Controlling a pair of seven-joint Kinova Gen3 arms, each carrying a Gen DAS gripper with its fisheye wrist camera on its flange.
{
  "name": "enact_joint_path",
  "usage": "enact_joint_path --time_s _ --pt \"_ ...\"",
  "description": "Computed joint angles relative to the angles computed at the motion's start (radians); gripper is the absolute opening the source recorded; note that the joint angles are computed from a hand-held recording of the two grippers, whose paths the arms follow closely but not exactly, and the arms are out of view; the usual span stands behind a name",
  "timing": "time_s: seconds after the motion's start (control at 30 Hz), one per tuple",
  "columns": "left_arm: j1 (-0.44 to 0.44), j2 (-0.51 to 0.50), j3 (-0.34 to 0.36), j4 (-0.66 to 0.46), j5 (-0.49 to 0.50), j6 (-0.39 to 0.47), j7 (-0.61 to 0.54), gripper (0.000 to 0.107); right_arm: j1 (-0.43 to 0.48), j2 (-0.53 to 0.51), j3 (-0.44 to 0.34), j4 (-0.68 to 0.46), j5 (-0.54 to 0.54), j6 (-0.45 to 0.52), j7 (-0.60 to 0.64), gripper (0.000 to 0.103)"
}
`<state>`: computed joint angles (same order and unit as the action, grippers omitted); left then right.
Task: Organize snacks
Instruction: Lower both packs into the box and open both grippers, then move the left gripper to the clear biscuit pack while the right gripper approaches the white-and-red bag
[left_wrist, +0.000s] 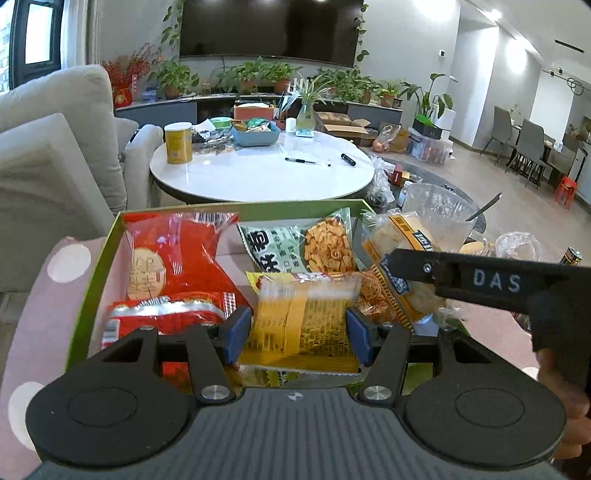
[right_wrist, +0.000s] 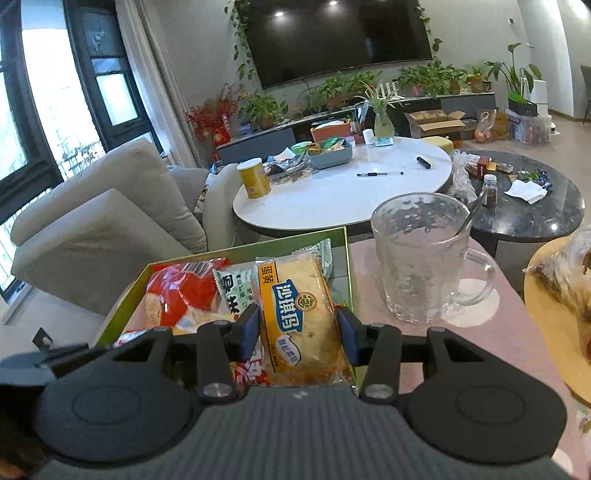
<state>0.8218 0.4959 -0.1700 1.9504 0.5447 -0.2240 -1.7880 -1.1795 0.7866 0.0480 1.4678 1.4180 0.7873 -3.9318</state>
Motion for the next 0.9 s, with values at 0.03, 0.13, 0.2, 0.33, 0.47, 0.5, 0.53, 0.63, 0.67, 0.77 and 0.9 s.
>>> enact_joint_path --time_s 0.03,0.13,0.2,0.33,0.47,0.5,0.53,0.63,0.67,0.77,0.9 --pt "-0.002 0.000 0.004 0.005 -0.001 -0.007 0.003 0.054 0.002 0.000 0.000 0.003 0.002 -0.004 -0.013 0.061" --pt "0.005 -0.008 0.003 0.020 0.002 -0.020 -0.007 0.062 -0.003 -0.018 -0.001 0.032 0.021 -0.002 -0.060 0.061" --pt "0.050 -0.013 -0.039 0.028 0.048 -0.027 -0.039 0.062 -0.006 -0.030 -0.011 0.045 0.016 0.020 -0.054 0.061" --pt "0.060 -0.040 -0.033 0.061 0.099 -0.051 -0.088 0.065 -0.016 -0.055 -0.030 0.077 0.026 0.050 -0.062 0.061" --pt "0.074 -0.068 -0.020 0.101 0.175 -0.086 -0.154 0.066 -0.034 -0.078 -0.059 0.104 0.026 0.097 -0.049 0.061" --pt "0.079 -0.081 -0.014 0.118 0.196 -0.102 -0.168 0.066 -0.035 -0.080 -0.066 0.106 0.026 0.104 -0.046 0.061" --pt "0.078 -0.094 -0.001 0.139 0.210 -0.124 -0.172 0.067 -0.040 -0.082 -0.071 0.110 0.025 0.114 -0.051 0.061" --pt "0.044 -0.133 0.058 0.202 0.216 -0.181 -0.150 0.070 -0.060 -0.088 -0.088 0.135 0.025 0.147 -0.095 0.061" --pt "0.040 -0.142 0.069 0.217 0.231 -0.193 -0.156 0.070 -0.066 -0.089 -0.095 0.142 0.025 0.155 -0.108 0.061" --pt "0.044 -0.166 0.096 0.260 0.291 -0.234 -0.187 0.070 -0.082 -0.090 -0.117 0.156 0.017 0.171 -0.123 0.061" --pt "0.016 -0.201 0.160 0.320 0.309 -0.272 -0.171 0.071 -0.099 -0.091 -0.137 0.162 0.007 0.164 -0.128 0.061"
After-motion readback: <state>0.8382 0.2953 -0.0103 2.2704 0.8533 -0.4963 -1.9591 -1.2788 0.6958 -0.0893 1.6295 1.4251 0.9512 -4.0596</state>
